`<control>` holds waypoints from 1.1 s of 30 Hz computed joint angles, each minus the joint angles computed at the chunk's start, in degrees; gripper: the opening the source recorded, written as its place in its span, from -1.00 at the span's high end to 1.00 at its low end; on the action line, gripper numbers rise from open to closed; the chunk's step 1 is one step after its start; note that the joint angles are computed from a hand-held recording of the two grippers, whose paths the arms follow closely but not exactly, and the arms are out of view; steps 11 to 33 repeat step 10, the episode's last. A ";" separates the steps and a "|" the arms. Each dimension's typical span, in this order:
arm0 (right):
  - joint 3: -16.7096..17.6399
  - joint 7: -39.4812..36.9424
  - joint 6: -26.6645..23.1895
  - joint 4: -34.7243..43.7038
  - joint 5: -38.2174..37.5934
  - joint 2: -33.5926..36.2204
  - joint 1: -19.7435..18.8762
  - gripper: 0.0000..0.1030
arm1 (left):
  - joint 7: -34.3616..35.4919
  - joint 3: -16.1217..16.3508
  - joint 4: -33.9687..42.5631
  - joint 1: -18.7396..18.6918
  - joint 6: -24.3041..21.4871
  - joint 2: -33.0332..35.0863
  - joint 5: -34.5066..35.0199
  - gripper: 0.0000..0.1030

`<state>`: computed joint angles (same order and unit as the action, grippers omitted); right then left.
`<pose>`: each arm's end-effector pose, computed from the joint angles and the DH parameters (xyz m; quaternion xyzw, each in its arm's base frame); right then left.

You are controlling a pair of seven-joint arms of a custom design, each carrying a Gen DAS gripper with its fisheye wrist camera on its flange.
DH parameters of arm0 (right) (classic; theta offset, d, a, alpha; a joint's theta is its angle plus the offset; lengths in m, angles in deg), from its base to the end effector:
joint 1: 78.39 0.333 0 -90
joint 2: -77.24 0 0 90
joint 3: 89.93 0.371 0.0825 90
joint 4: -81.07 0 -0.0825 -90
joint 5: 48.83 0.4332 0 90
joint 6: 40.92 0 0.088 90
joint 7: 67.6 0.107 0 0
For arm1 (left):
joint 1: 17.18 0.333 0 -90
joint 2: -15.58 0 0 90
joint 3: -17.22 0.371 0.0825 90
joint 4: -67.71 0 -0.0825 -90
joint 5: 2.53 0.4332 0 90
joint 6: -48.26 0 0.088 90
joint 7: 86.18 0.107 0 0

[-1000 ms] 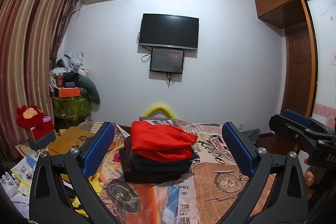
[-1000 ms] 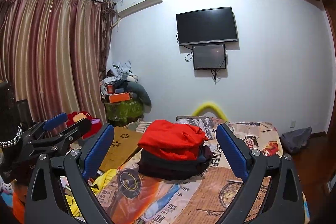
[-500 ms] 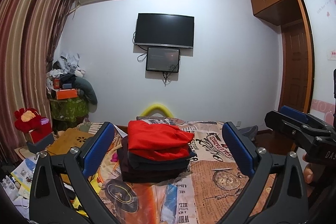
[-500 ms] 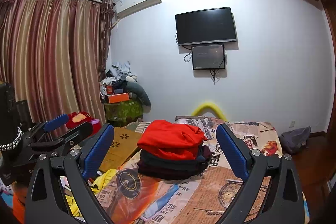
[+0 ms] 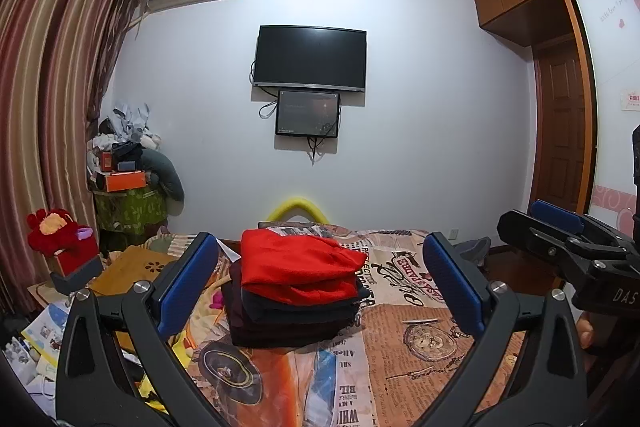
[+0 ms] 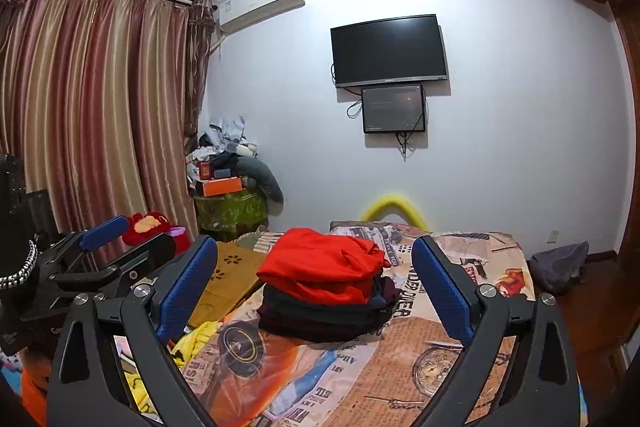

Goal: Fold large clothes

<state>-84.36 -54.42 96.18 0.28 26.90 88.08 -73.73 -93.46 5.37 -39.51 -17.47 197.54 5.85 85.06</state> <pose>0.7126 0.1279 0.7467 -0.7158 0.2749 -0.1825 0.6154 0.5760 -0.1573 0.7179 -0.6234 0.4131 -0.4015 0.5287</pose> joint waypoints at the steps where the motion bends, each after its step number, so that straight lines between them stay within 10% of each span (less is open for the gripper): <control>1: 0.01 0.04 0.04 -0.08 0.03 -0.04 0.00 -0.88 | 0.11 -0.02 0.00 -0.04 -0.22 0.03 -0.20 -0.99; 33: 0.12 0.67 0.26 0.05 -0.60 0.31 0.01 -0.88 | 0.39 0.44 -0.24 0.17 0.39 0.23 -2.30 -0.99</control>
